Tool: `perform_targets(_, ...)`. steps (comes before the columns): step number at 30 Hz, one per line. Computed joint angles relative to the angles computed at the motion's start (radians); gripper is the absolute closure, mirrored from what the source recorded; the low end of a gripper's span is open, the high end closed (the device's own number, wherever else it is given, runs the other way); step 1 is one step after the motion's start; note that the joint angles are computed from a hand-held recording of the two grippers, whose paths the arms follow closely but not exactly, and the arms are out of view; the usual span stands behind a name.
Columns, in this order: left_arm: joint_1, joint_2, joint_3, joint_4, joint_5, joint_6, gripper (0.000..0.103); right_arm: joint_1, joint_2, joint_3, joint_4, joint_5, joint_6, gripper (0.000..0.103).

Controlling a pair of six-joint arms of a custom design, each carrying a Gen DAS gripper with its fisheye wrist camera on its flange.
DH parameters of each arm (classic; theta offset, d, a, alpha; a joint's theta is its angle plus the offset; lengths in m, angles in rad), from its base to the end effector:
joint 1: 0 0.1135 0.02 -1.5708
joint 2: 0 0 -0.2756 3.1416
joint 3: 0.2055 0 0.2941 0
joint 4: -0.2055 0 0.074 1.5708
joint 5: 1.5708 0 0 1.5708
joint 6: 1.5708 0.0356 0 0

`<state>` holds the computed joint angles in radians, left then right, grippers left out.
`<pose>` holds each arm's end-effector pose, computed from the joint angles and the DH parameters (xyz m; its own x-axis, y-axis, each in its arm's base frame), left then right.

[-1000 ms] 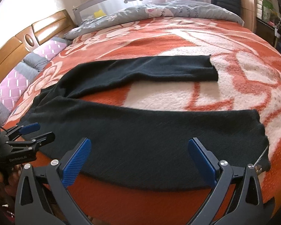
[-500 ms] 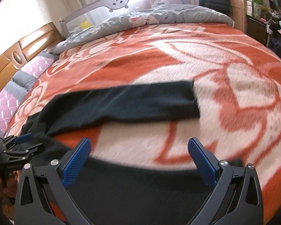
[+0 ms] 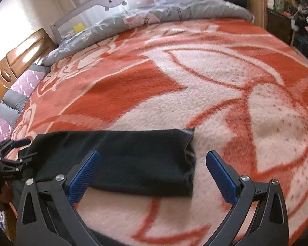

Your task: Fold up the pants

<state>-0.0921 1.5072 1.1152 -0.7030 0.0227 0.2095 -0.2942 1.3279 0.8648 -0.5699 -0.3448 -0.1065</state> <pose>0.3402 -0.0322 0.2366 -0.8445 0.2868 -0.4522 0.2842 0.9558 0.0755 0.2841 -0.0735 0.2138 -0.8287 0.1466 -0.5402 0.0192 0.9720 0.2342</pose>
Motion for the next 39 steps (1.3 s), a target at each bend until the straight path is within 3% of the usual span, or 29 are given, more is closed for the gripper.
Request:
perform_targets(6,0.023,0.237,0.187,-0.053,0.064,0.113,0.02,-0.03,0.155,0.101,-0.005,-0.018,-0.044,0.0)
perform_targets(11,0.058,0.399,0.322,-0.161,0.135,0.162,0.02,-0.047,0.29,0.187,-0.049,-0.035,-0.082,0.0)
perform_targets(14,0.058,0.46,0.36,-0.216,0.141,0.203,0.02,-0.038,0.335,0.207,-0.061,-0.041,-0.119,0.006)
perform_targets(15,0.059,0.463,0.357,-0.21,0.144,0.206,0.021,-0.033,0.342,0.207,-0.059,-0.041,-0.133,0.011)
perform_targets(17,0.064,0.467,0.36,-0.211,0.163,0.217,0.026,-0.026,0.342,0.198,-0.043,-0.034,-0.152,0.033)
perform_targets(19,0.069,0.466,0.364,-0.223,0.187,0.227,0.052,-0.03,0.34,0.196,-0.035,-0.04,-0.157,0.07)
perform_targets(20,0.074,0.459,0.364,-0.235,0.208,0.238,0.064,-0.038,0.344,0.202,-0.04,-0.057,-0.155,0.081)
perform_targets(21,0.076,0.454,0.367,-0.25,0.225,0.242,0.086,-0.056,0.345,0.209,-0.052,-0.096,-0.151,0.094)
perform_targets(27,0.072,0.271,0.233,-0.217,0.256,0.216,0.097,-0.114,0.244,0.181,-0.085,-0.21,-0.209,0.094)
perform_targets(39,0.067,-0.214,-0.056,-0.293,0.37,0.132,0.098,-0.29,-0.002,0.111,-0.298,-0.315,-0.547,0.095)
